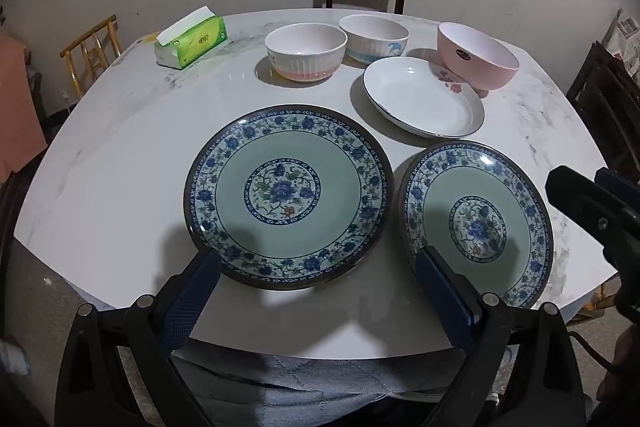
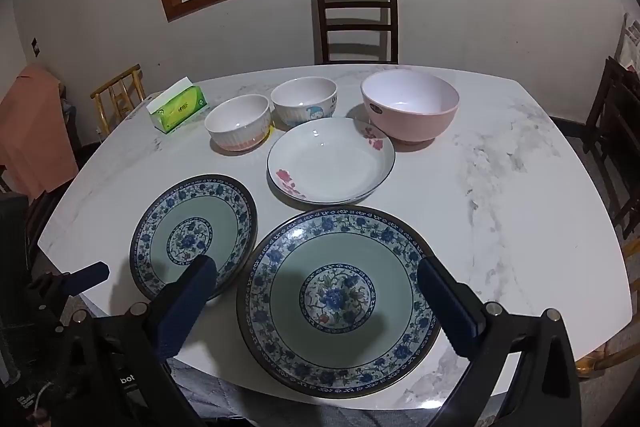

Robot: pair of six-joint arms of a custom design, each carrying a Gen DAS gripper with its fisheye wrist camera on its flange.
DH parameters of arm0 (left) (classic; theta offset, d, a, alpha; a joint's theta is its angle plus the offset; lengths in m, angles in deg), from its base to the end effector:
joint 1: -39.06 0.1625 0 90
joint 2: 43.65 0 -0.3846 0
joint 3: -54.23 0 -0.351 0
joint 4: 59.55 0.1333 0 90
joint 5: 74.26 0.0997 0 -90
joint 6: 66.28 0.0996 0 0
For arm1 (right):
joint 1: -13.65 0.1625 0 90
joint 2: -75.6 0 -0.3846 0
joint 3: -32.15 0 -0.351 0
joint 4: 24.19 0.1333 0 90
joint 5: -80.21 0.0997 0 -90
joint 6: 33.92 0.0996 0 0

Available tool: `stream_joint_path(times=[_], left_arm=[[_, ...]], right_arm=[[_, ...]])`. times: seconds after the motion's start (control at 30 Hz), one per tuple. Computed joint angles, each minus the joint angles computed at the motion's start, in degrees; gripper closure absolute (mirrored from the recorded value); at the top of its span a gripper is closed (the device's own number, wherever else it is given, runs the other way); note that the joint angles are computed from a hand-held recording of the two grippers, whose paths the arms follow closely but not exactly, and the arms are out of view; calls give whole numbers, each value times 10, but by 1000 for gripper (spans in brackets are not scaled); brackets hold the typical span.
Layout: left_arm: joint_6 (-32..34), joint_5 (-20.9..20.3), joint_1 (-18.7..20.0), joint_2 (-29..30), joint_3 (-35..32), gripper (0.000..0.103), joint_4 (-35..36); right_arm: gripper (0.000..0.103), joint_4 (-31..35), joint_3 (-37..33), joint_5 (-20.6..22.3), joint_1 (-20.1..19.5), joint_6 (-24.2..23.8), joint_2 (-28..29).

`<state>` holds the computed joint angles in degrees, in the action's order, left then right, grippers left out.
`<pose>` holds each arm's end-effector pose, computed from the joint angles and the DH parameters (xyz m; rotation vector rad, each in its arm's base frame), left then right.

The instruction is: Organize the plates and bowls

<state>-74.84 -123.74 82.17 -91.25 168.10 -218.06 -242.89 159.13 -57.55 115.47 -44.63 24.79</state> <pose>-0.2320 -0.4884 0.0534 0.8012 2.3601 -0.4711 0.1486 -0.4192 0.1582 -0.0400 -2.1643 1.0526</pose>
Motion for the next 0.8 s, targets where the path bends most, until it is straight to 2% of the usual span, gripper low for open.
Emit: stream_joint_path(times=[0.5, 0.57, 0.63, 0.67, 0.8], left_arm=[[-3, 9, 5, 2, -8, 7, 11], [-3, 9, 6, 3, -8, 7, 11], [-4, 10, 6, 4, -8, 7, 12], [-4, 10, 6, 3, -8, 7, 13], [-3, 9, 6, 3, -8, 7, 12]], right_arm=[[0, 25, -8, -5, 1, 19, -4], [0, 15, -5, 3, -5, 15, -2], [0, -14, -8, -6, -2, -4, 10], [0, -27, -4, 3, -8, -14, 9], [0, -22, -2, 8, -9, -7, 6]])
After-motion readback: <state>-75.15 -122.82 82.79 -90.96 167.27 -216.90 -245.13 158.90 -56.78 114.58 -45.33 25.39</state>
